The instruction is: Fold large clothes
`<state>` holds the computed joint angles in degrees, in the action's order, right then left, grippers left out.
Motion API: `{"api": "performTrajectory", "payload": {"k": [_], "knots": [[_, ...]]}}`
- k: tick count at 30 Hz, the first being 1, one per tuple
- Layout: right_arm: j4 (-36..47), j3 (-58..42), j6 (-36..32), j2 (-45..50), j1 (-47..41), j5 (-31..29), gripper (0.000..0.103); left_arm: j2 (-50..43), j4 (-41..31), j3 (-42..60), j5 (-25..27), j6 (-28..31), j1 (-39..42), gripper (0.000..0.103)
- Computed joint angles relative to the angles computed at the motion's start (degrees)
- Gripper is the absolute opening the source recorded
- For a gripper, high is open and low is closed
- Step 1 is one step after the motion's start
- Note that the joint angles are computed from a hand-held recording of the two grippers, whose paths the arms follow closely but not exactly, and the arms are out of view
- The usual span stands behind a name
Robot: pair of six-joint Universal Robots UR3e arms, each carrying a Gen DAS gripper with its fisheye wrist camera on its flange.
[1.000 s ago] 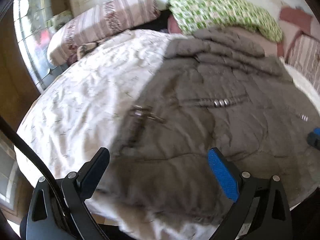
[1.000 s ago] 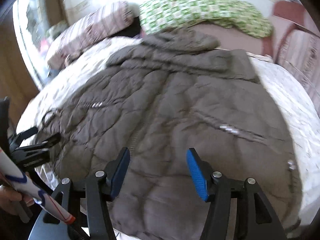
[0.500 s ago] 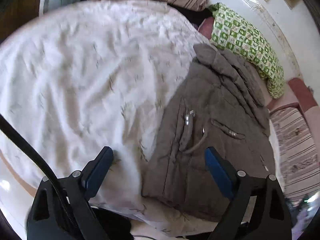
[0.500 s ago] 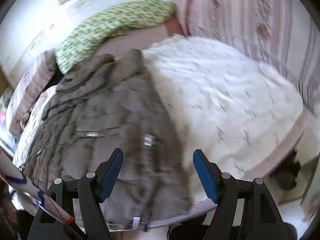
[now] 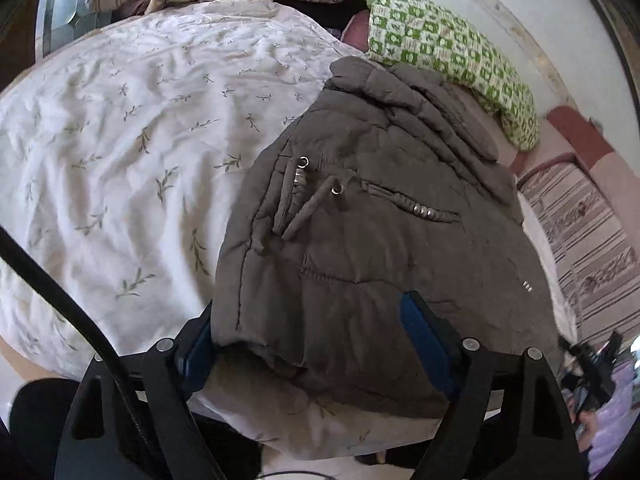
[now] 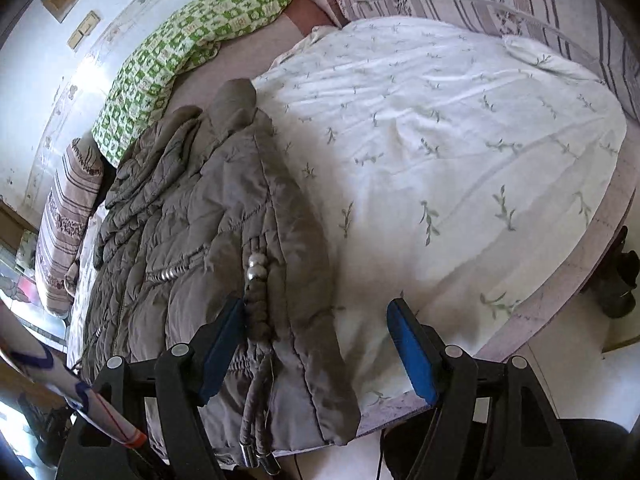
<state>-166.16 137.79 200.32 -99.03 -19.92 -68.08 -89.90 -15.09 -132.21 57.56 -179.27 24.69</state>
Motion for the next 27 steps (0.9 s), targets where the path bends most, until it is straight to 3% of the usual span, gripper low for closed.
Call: {"api": "performTrajectory", "payload": {"k": [5,7,12,14,16,18,22,24,27], "knots": [[-0.8,1.3,0.5,-0.2,-1.2,2.0,0.078,-1.0,10.3,-3.8,-0.4,-3.7,-2.9,0.084],[-0.8,2.3,0.8,-1.1,-2.3,3.5,0.078,-1.7,13.7,-4.0,2.0,-3.6,-5.2,0.084],[-1.4,5.6,0.7,-3.7,-3.0,5.8,0.079,-3.4,17.1,-4.7,4.9,-6.7,-2.6,0.084],[-1.9,6.1,0.9,-4.0,-2.5,6.3,0.079,-4.2,17.1,-5.3,2.9,-7.3,-0.5,0.084],[-4.5,7.6,-0.1,-2.9,-3.4,12.4,0.078,-4.4,17.2,-5.4,2.3,-7.2,-0.5,0.084],[-8.4,7.3,0.2,-0.4,-1.0,14.3,0.076,-4.3,17.6,-5.0,2.2,-5.5,-2.3,0.084],[-12.0,2.5,0.2,2.5,7.3,7.3,0.064,-5.4,19.4,-3.3,7.6,-3.6,-8.1,0.084],[-11.3,0.2,1.1,4.5,10.0,2.4,0.063,-6.6,19.6,-2.1,9.8,-4.3,-9.1,0.084],[-10.6,0.4,3.3,6.2,7.9,2.6,0.063,-8.4,17.5,0.5,14.3,-7.0,-10.0,0.084]]}}
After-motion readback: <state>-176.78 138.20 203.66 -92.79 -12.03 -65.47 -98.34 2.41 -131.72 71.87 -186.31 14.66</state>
